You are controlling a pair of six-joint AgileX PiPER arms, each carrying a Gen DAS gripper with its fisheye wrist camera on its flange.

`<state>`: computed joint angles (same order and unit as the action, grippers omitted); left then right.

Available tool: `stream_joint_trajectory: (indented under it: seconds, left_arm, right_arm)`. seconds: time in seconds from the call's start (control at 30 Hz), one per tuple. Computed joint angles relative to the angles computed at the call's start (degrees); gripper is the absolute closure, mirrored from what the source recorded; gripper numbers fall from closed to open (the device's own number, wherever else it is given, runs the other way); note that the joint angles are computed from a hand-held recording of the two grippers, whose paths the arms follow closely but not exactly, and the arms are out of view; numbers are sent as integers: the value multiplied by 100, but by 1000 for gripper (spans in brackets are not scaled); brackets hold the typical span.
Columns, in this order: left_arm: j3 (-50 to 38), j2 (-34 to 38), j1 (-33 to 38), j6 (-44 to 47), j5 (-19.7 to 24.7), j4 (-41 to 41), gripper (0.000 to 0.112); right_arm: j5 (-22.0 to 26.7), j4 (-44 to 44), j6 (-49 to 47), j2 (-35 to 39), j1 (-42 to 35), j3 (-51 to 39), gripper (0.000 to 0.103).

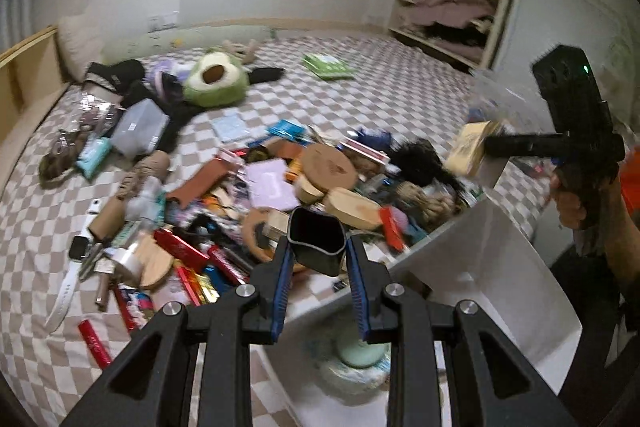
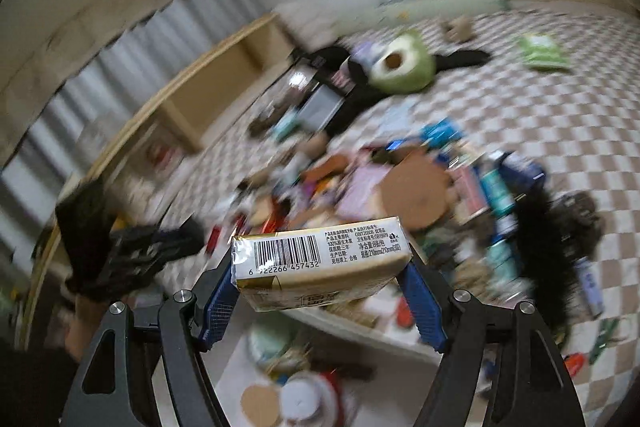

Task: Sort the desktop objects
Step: 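Carry the black clip and soap box into the white box and release both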

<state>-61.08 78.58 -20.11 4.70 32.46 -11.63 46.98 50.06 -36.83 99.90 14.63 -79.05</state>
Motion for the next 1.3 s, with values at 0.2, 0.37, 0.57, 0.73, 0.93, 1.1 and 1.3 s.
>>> stream_joint_trajectory:
  seconds: [0.2,0.37,0.57,0.73,0.93,1.1,1.3]
  left_arm:
    - [22,117,-371,95,170,-21,85]
    - [56,240,-720,136,295,8,85]
    - [78,305,-1017,197,391,40,85]
    - [66,398,-1157,193,482,94,85]
    - [80,541,-1190,165,558,114,85]
    - [96,601,-1216,146,570,119,85]
    - [101,651,-1241,119,593,133,85]
  right_arm:
    - [201,-586,383,69,525,153,28]
    - [234,-920,568,-17,777,342,28]
    - [400,-1189,934,87,843,567,28]
    - [454,-1450,1368,258,767,574,28]
    - [433,-1660,1620,375,829,552,28]
    - [467,-1785,1779,468,855,550,28]
    - [457,-2021,2104,527,820,495,28]
